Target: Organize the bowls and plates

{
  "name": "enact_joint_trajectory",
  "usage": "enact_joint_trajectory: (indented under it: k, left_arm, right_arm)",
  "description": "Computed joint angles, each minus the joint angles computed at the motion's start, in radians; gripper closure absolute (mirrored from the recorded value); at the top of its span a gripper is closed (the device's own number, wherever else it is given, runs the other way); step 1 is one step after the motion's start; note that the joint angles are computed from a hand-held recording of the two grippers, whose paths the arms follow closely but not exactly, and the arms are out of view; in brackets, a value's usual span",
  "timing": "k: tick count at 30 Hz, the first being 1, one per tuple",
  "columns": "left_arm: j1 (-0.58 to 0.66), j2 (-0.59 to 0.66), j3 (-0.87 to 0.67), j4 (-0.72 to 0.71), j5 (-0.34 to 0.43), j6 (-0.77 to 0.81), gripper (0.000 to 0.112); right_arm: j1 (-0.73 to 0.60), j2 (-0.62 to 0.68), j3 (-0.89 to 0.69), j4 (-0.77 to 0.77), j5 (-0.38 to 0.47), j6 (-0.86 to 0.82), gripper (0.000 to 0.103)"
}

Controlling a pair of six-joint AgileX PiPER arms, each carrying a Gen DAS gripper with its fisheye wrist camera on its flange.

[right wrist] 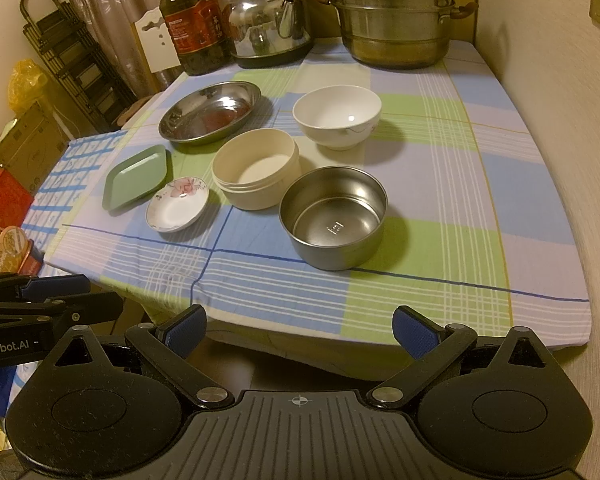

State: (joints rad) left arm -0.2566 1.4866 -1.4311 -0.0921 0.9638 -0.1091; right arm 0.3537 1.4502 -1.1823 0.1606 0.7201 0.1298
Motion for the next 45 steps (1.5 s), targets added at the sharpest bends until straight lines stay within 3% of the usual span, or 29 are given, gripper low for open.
enact_joint_trajectory:
  k: [17,26,37,45]
  left_arm:
    - [0.008,0.014,-0.014,0.016,0.014,-0.037,0.065]
    - [0.031,0.014,-0.042,0.093,0.027,-0.127,0.064]
    - [0.211,0.061,-0.094,0.083,0.036,-0.11,0.063]
    - [0.377,0.236,-0.255,0.017,0.041,0.037,0.064]
  right_arm:
    - [-0.033,0.036,-0.041,0.061,0.005,-0.083,0.004]
    - [-0.051,0.021,-0.022,0.103,-0.069,-0.158,0.004]
    - [-0.009,0.162,-0.143,0.244,-0.106,-0.283,0.004]
    - [0.051,0.354,-0.368,0.304,-0.107,-0.281,0.004]
